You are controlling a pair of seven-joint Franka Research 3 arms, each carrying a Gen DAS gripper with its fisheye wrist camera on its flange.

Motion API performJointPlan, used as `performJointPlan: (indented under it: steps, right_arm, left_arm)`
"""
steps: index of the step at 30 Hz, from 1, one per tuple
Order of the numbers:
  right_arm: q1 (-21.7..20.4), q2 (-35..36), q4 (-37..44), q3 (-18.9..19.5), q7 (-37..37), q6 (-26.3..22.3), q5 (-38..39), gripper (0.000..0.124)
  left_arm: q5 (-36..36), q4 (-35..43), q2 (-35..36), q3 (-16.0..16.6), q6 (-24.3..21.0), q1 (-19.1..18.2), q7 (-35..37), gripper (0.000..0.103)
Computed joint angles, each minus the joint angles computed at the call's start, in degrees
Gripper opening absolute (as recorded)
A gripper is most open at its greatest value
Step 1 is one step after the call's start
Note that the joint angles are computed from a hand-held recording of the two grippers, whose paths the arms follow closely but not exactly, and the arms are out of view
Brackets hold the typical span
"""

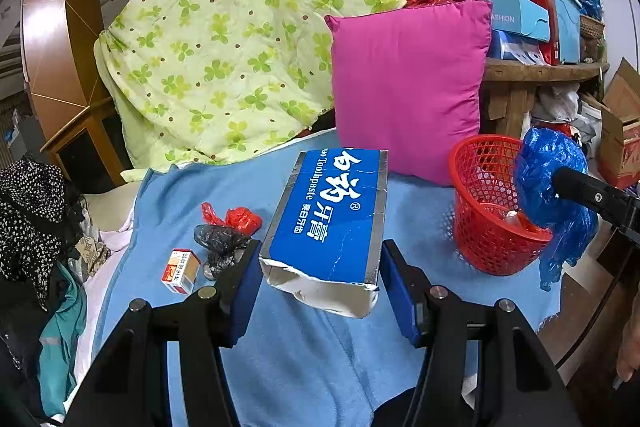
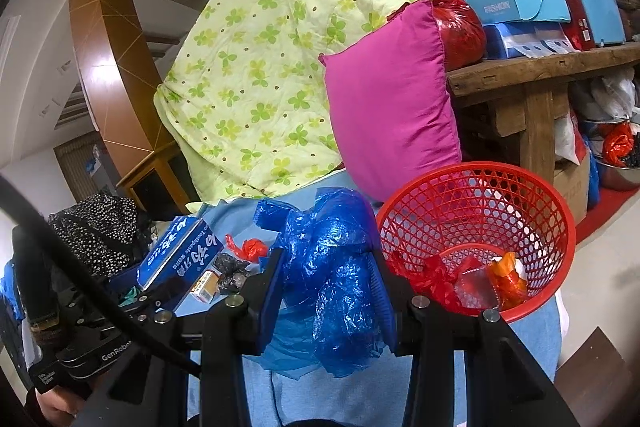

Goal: Collect trash

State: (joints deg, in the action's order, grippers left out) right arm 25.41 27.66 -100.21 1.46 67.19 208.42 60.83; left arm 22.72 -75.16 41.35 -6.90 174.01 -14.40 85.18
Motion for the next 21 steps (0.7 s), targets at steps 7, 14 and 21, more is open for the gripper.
performJointPlan:
  steps: [7, 14, 21]
  right_arm:
    - [-0.5, -0.4, -1.1, 0.5, 1.7, 0.5, -1.1, 0.043]
    - [-0.4, -0.6, -1.6, 0.5, 2.3, 1.2, -1.0, 0.043]
    - [-1.0, -1.0, -2.8, 1.0, 4.3, 1.9, -2.5, 0.043]
  left_arm:
    - [-0.4, 0.5, 0.4, -0.5, -0.6, 0.2, 0.9, 0.06]
    - [-1.1, 0.7, 0.7, -1.7, -1.4, 0.6, 2.2, 0.06]
    - [-2.0, 1.1, 0.9, -2.4, -2.0, 0.9, 3.7, 0.06]
